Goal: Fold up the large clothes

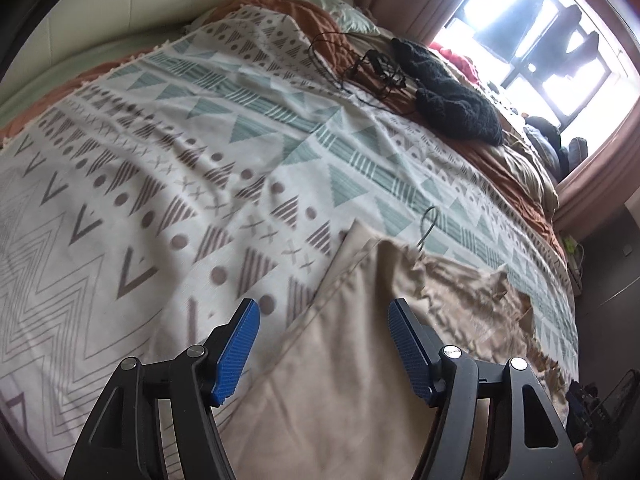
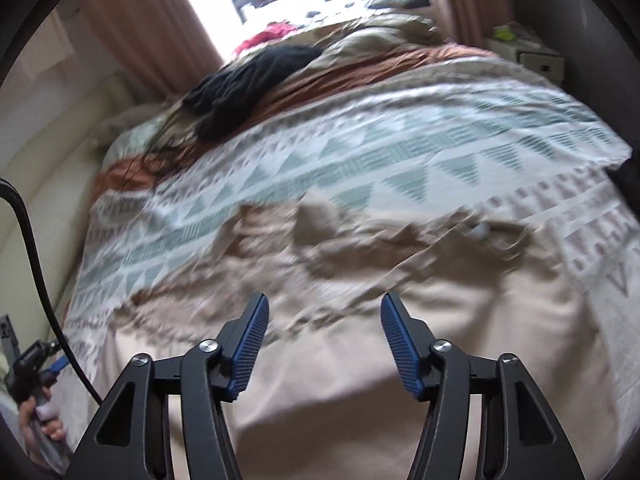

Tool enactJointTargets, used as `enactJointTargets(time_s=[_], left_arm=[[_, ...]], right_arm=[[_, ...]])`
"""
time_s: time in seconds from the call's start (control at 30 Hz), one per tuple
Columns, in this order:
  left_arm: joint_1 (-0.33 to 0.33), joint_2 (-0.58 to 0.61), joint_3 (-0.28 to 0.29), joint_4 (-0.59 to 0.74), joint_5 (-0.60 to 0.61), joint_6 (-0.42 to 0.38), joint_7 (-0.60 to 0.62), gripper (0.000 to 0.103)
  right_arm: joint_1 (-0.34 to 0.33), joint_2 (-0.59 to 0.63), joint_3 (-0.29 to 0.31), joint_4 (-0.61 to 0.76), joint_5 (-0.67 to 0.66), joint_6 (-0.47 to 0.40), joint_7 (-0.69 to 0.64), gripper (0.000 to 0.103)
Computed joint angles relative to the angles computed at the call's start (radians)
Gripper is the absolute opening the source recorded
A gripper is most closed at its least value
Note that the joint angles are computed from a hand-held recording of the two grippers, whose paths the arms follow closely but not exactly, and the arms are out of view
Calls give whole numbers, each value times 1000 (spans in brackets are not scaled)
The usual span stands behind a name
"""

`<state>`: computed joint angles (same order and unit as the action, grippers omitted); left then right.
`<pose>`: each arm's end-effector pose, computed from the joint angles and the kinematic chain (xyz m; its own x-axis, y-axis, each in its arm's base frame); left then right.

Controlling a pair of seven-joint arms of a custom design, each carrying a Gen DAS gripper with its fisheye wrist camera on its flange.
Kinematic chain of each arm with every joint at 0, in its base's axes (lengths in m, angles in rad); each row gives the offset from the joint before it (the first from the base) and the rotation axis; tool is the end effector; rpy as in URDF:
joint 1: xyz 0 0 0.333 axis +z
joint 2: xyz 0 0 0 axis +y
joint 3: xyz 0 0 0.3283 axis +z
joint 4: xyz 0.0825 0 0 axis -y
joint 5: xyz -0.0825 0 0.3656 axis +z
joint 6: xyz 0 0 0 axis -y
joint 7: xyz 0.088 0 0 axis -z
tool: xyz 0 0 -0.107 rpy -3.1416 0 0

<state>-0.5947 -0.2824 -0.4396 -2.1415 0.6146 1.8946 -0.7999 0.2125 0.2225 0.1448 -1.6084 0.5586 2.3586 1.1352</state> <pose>0.2572 -0.3852 0.5472 0.7766 -0.4754 0.4135 -0.2465 -0.8332 -0.4950 0.6169 0.2270 0.5761 0.5336 -0.7810 -0.3247 -0.7644 -0.2810 -0.5803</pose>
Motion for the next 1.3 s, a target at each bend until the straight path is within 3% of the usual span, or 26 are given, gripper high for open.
enactJointTargets(time_s=[0.23, 0.53, 0.57, 0.63, 1.07, 1.3], left_arm=[[-38, -45, -20, -74, -57, 25, -79, 68], [-90, -76, -42, -134, -104, 40, -187, 68], [-95, -76, -43, -139, -108, 45, -195, 68], [-103, -74, -42, -146, -113, 53, -206, 68], [-124, -54, -38, -172, -128, 128, -258, 68], [-128, -71, -49, -191, -110, 182, -322, 67]], right_arm=[[55, -24, 15, -53, -64, -49, 16, 55], [154, 90, 12, 15, -346, -116, 164, 53], [160, 91, 11, 7, -372, -92, 172, 46], [151, 106, 21, 28, -365, -92, 176, 2], [167, 239, 22, 257, -436, -82, 236, 1], [190, 293, 0, 273, -514, -58, 309, 1]])
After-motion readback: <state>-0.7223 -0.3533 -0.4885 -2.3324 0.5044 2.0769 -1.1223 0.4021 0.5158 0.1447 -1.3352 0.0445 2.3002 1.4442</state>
